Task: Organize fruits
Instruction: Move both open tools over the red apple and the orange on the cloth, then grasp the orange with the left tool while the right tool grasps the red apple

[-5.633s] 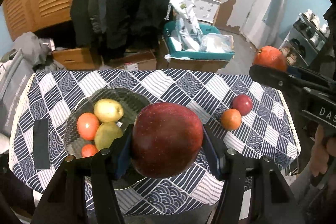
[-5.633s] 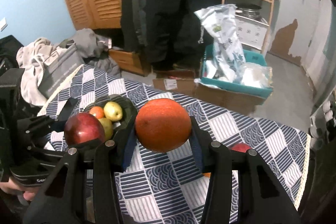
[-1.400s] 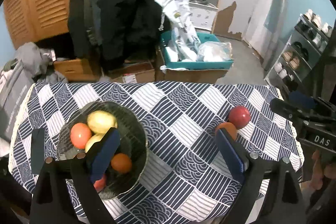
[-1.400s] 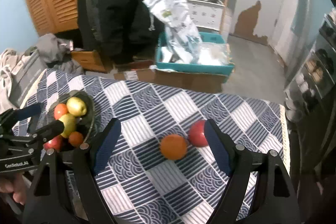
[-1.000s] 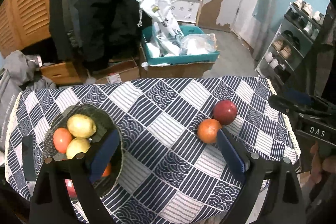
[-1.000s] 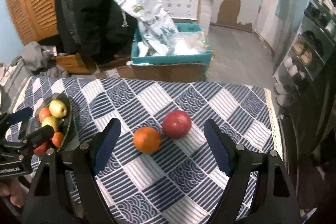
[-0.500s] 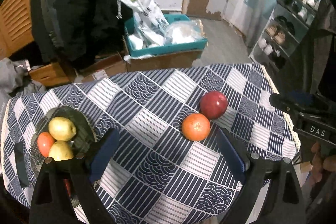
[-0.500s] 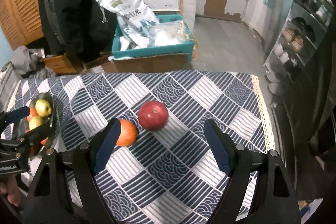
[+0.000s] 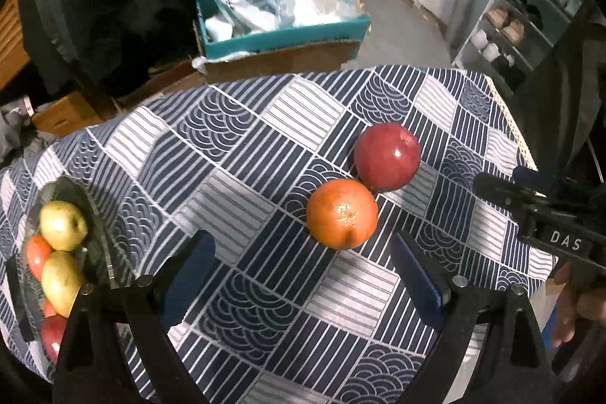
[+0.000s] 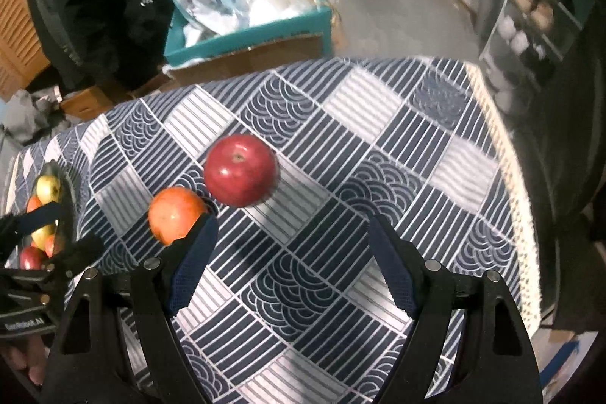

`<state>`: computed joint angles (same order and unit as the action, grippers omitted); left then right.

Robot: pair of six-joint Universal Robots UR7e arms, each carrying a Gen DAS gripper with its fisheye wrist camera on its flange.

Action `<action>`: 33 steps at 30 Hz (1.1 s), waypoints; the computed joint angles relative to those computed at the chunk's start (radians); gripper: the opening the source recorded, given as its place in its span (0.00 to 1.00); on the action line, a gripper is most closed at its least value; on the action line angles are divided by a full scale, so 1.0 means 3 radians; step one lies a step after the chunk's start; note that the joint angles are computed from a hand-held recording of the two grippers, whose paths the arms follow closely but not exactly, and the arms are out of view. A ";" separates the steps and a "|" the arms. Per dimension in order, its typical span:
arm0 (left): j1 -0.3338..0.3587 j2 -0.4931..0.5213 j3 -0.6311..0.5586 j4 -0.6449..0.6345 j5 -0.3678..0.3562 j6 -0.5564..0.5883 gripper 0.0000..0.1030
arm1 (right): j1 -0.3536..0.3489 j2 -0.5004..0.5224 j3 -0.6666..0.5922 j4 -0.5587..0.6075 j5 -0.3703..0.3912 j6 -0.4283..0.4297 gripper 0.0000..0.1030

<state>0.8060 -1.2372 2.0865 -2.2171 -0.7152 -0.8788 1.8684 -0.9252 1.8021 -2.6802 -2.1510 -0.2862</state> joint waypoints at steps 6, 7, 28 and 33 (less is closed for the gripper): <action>0.0158 0.0200 -0.0068 -0.0282 -0.0160 0.0194 0.92 | -0.0069 0.0120 -0.0069 0.0091 -0.0082 0.0068 0.78; 0.0187 0.0238 -0.0086 -0.0313 -0.0179 0.0222 0.92 | -0.0077 0.0136 -0.0078 0.0099 -0.0096 0.0074 0.78; 0.0608 0.0579 -0.0219 -0.0897 -0.0650 0.0608 0.79 | -0.0146 0.0301 -0.0210 0.0134 -0.0167 0.0071 0.78; 0.0615 0.0588 -0.0166 -0.1129 -0.0786 0.0807 0.64 | -0.0144 0.0337 -0.0254 0.0169 -0.0074 0.0068 0.78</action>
